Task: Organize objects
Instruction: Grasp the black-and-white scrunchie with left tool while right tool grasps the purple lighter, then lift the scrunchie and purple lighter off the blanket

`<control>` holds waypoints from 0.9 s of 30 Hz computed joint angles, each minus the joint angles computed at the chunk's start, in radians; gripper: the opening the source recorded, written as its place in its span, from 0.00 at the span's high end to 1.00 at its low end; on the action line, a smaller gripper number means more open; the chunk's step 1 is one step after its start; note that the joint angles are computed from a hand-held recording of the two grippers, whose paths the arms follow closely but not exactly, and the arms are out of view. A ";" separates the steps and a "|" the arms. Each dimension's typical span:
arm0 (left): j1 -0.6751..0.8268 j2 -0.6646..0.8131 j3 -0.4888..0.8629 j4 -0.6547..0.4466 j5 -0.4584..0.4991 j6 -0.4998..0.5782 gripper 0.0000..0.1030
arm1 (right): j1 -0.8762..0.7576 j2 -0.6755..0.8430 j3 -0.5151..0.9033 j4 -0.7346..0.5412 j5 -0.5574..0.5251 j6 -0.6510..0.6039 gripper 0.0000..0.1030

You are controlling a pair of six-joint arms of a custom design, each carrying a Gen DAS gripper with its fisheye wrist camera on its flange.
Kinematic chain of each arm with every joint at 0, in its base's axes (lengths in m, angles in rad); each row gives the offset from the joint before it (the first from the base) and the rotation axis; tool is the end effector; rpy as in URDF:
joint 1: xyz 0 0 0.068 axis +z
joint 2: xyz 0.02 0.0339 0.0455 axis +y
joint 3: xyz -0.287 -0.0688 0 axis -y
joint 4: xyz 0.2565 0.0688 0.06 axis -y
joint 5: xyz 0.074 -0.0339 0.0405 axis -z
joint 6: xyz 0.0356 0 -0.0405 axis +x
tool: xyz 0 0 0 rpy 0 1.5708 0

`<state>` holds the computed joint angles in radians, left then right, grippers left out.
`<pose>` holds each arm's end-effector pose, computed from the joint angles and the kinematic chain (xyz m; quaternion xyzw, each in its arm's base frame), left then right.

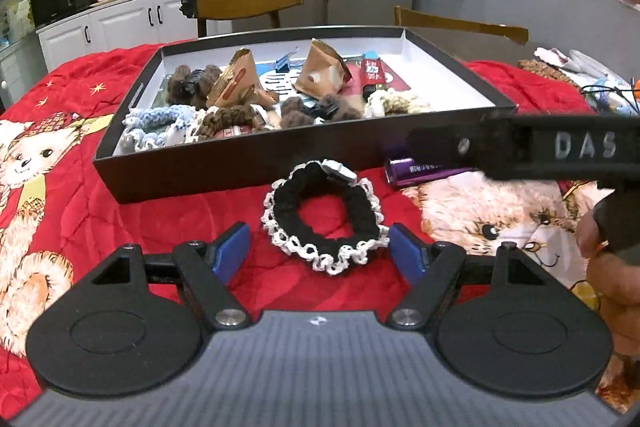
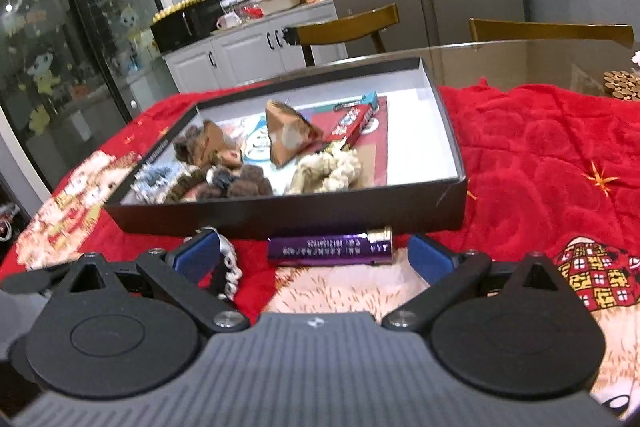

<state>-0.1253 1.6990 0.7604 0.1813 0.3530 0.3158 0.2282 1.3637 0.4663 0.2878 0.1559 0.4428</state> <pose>0.3306 -0.0540 0.1529 0.2656 0.8670 -0.1235 0.4030 0.2519 0.0528 0.1688 0.1305 0.8751 0.0865 0.4579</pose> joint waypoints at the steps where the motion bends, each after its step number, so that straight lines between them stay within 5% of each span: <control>1: -0.004 0.003 0.008 -0.002 -0.002 0.000 0.23 | 0.000 0.013 0.001 0.004 0.001 0.001 0.00; 10: -0.008 0.042 0.030 0.056 -0.011 -0.030 0.30 | 0.036 0.084 0.022 0.022 0.080 -0.041 0.00; 16: -0.016 0.046 0.009 0.121 -0.038 -0.052 0.56 | 0.028 0.098 0.041 0.009 0.078 -0.035 0.03; 21: -0.008 0.044 0.002 0.135 -0.043 -0.078 0.69 | 0.035 0.094 0.040 0.003 0.115 -0.025 0.19; 27: -0.001 0.045 0.000 0.143 -0.046 -0.101 0.74 | 0.043 0.082 0.024 0.019 0.148 -0.018 0.33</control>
